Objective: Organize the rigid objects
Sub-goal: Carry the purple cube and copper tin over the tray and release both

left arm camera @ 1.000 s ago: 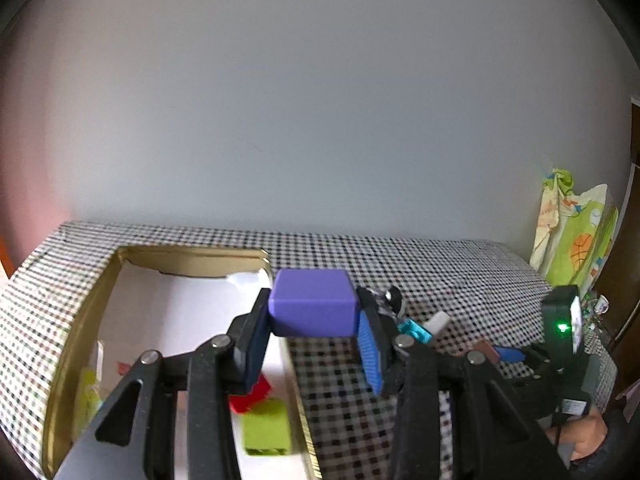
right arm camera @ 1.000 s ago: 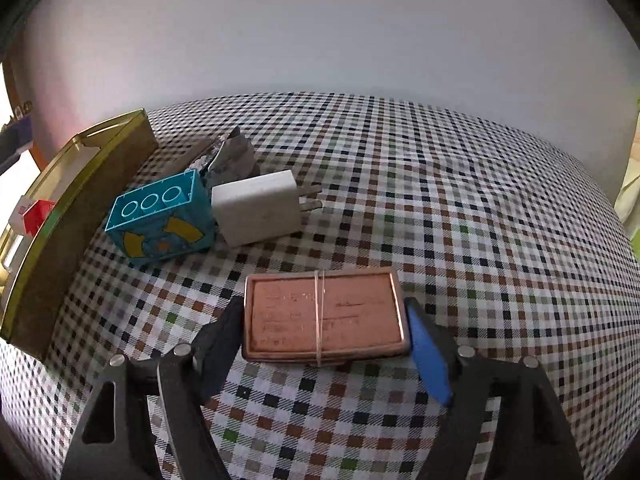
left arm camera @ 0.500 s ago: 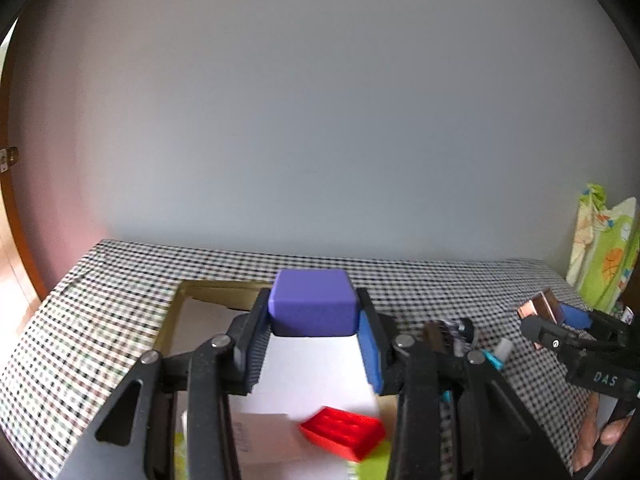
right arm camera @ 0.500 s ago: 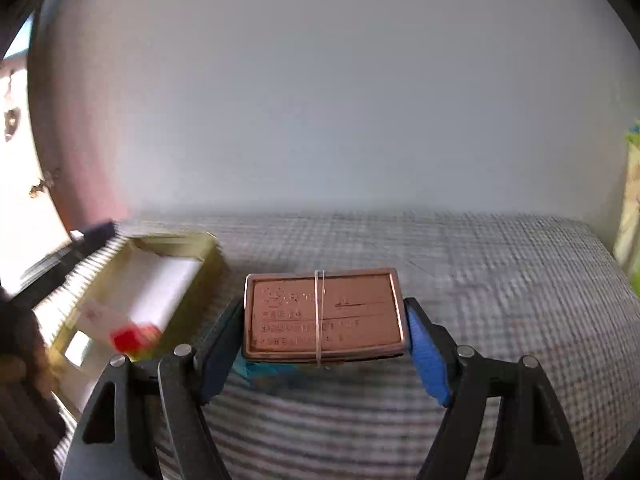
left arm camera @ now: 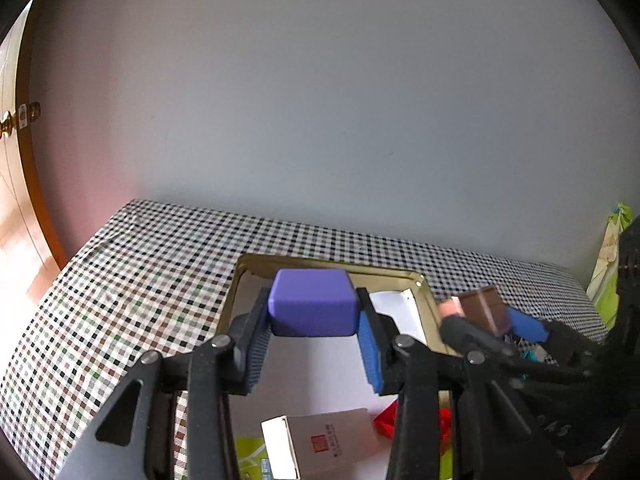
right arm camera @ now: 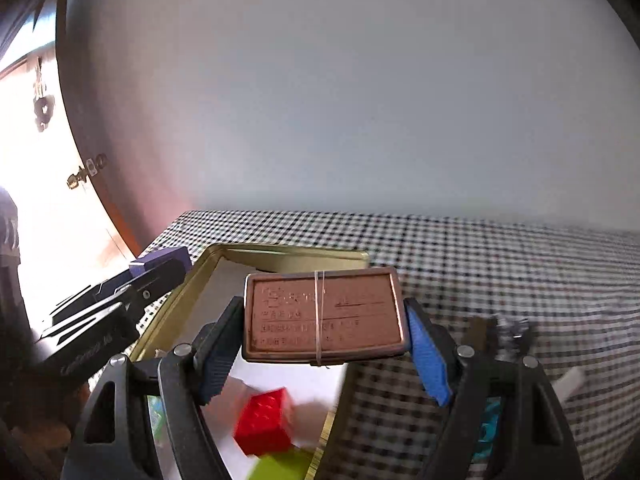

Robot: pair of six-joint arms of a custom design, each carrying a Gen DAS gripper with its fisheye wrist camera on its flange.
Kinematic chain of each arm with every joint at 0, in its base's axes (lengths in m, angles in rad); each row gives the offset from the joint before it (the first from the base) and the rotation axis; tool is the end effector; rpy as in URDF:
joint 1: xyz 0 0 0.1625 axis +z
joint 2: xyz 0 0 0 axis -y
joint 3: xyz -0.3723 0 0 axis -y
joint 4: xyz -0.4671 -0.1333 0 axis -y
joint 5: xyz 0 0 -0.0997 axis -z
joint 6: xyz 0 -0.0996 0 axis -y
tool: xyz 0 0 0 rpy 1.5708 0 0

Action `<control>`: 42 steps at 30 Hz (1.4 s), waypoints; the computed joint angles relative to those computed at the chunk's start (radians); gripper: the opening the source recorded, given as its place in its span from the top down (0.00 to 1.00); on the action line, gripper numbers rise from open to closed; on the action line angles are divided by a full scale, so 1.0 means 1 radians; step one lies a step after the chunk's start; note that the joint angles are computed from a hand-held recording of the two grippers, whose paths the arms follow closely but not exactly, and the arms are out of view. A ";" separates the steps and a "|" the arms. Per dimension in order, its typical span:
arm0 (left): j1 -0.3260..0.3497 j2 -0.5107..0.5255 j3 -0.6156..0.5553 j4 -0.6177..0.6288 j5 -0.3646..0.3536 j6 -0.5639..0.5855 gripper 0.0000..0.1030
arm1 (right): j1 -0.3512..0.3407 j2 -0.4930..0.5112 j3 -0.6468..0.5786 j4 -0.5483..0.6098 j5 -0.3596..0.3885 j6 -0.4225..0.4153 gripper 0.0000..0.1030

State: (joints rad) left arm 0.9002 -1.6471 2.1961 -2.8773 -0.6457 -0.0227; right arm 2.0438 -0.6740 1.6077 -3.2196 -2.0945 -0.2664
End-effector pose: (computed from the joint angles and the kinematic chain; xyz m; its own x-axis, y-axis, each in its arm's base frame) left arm -0.1338 -0.5112 0.3149 -0.8225 -0.0689 -0.5645 0.4330 0.5678 -0.7001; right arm 0.3935 -0.5856 0.0196 -0.7973 -0.2759 0.5369 -0.5741 0.6214 -0.5332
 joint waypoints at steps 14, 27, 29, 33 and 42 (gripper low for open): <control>0.068 -0.005 -0.054 0.235 -0.042 -0.175 0.62 | -0.020 0.006 -0.021 0.184 0.015 0.058 0.24; 0.062 -0.020 -0.067 0.383 0.055 -0.273 0.50 | -0.009 0.036 -0.050 0.193 -0.026 -0.067 0.23; 0.049 -0.024 -0.050 0.309 0.086 -0.230 0.39 | -0.014 0.027 -0.040 0.177 -0.004 -0.061 0.23; 0.031 -0.059 -0.001 0.099 0.074 -0.136 0.01 | -0.036 -0.041 0.061 -0.010 0.155 -0.077 0.23; 0.030 -0.090 0.040 -0.050 0.026 -0.141 0.00 | -0.057 -0.087 0.212 -0.443 0.089 -0.085 0.19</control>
